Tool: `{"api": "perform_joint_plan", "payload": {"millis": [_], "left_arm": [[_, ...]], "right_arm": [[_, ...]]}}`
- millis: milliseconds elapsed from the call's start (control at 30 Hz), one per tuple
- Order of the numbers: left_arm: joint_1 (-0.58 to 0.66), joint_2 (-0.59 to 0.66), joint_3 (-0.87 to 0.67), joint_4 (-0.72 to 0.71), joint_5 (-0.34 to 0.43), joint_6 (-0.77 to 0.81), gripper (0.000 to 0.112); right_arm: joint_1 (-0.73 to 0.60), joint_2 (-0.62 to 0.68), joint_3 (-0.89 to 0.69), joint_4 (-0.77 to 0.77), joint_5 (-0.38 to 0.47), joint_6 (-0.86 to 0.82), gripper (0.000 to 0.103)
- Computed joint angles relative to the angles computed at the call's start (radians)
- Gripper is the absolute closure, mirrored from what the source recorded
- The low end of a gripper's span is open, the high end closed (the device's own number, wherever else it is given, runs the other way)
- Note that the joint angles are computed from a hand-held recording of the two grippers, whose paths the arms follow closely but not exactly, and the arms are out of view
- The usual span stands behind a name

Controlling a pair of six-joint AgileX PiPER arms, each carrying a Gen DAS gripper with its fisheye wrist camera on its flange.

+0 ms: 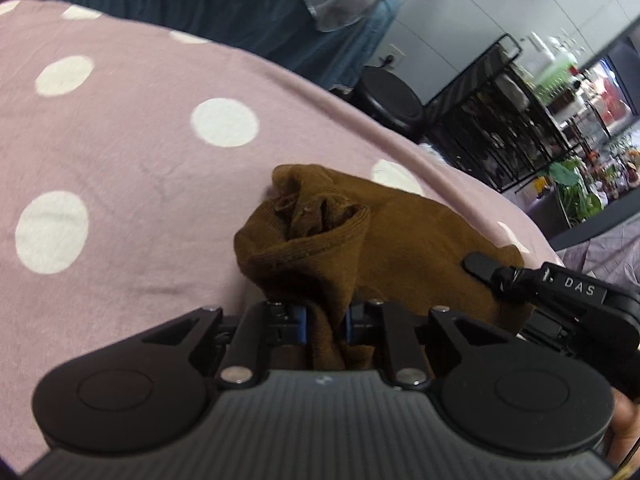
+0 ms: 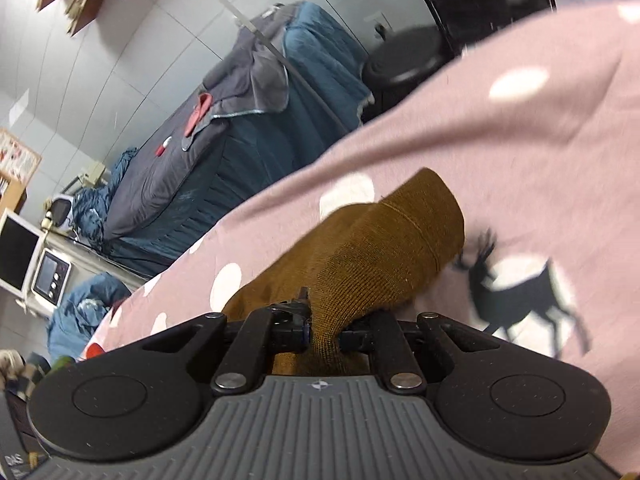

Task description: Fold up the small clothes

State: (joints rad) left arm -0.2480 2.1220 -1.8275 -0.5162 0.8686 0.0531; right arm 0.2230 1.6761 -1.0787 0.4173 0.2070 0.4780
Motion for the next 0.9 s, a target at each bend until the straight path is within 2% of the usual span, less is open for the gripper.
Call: {"api": "perform_joint_plan", "payload": {"millis": [200, 400, 633, 767, 900], "left_arm": [[-0.073, -0.056, -0.012, -0.012, 0.024, 0.019, 0.097], [-0.174, -0.109, -0.026, -0.037, 0.051, 0.016, 0.097], [-0.344, -0.121, -0.106, -0.075, 0.086, 0.011, 0.097], [-0.458, -0.070, -0.243, -0.065, 0.129, -0.048, 0.097], [-0.556, -0.006, -0.391, -0.053, 0.179, -0.120, 0.097]], "right_arm": [[-0.060, -0.110, 0.025, -0.148, 0.066, 0.022, 0.085], [-0.165, -0.242, 0.067, -0.135, 0.149, -0.109, 0.085], [-0.419, -0.400, 0.073, 0.067, 0.338, -0.472, 0.085], [-0.608, -0.439, 0.029, 0.166, 0.474, -0.669, 0.085], [-0.784, -0.438, -0.036, 0.200, 0.601, -0.816, 0.085]]}}
